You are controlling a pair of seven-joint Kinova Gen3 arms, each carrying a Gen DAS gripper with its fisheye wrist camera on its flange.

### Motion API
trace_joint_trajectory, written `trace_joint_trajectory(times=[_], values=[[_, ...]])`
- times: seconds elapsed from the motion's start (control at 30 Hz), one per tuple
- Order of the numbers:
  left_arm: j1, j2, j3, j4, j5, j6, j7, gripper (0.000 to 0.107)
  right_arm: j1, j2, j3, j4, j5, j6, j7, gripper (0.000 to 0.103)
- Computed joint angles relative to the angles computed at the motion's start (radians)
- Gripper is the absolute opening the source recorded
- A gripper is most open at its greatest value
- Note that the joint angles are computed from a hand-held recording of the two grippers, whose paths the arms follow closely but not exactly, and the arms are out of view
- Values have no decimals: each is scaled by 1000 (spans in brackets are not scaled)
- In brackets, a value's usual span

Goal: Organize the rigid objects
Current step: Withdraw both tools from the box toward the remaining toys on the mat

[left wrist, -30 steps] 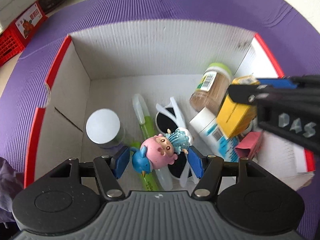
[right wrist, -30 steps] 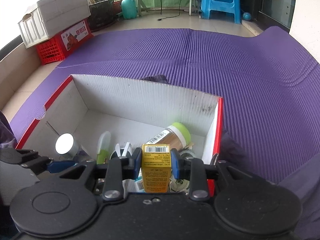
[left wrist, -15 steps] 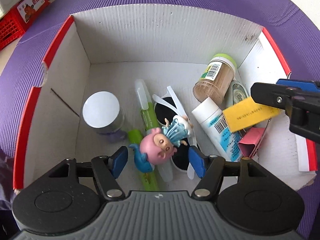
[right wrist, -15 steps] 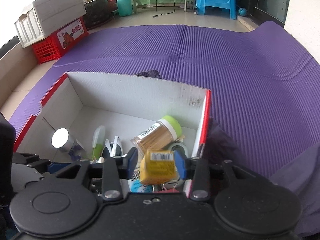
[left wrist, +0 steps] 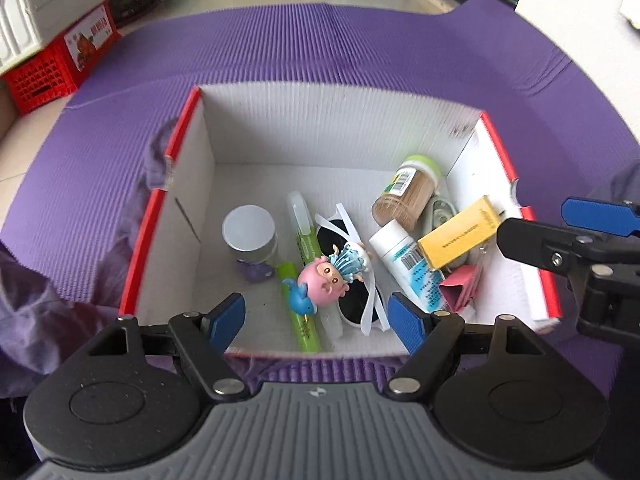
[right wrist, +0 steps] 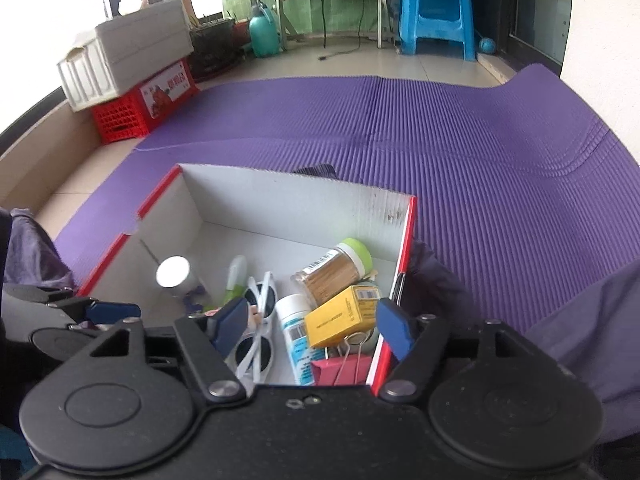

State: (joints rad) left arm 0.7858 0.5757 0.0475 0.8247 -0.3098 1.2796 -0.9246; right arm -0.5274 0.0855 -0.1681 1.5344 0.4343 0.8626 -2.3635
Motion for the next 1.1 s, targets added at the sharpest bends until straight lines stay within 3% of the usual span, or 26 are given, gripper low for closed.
trace_joint_trajectory(times=[0.33,0.57,0.63,0.8,0.93,1.1], values=[[62,-147,17,121,-76,-24,93,78,-7,-126,-71,51,25,32,-52,84],[102,-231,52,188,-148,-15,178,78,14,-210,-142,80,17,49,-70,86],[112,-253,65,204,-168,-4,209,84,21,-230,-164,88,14,55,-70,86],[124,-314,104,264,-213,-2,280,85,36,-269,-221,105,19,75,-78,90],[128,-355,137,312,-240,2,342,94,42,-296,-251,119,6,82,-77,93],[126,-400,180,375,-270,0,418,96,55,-325,-288,144,-5,84,-78,95]])
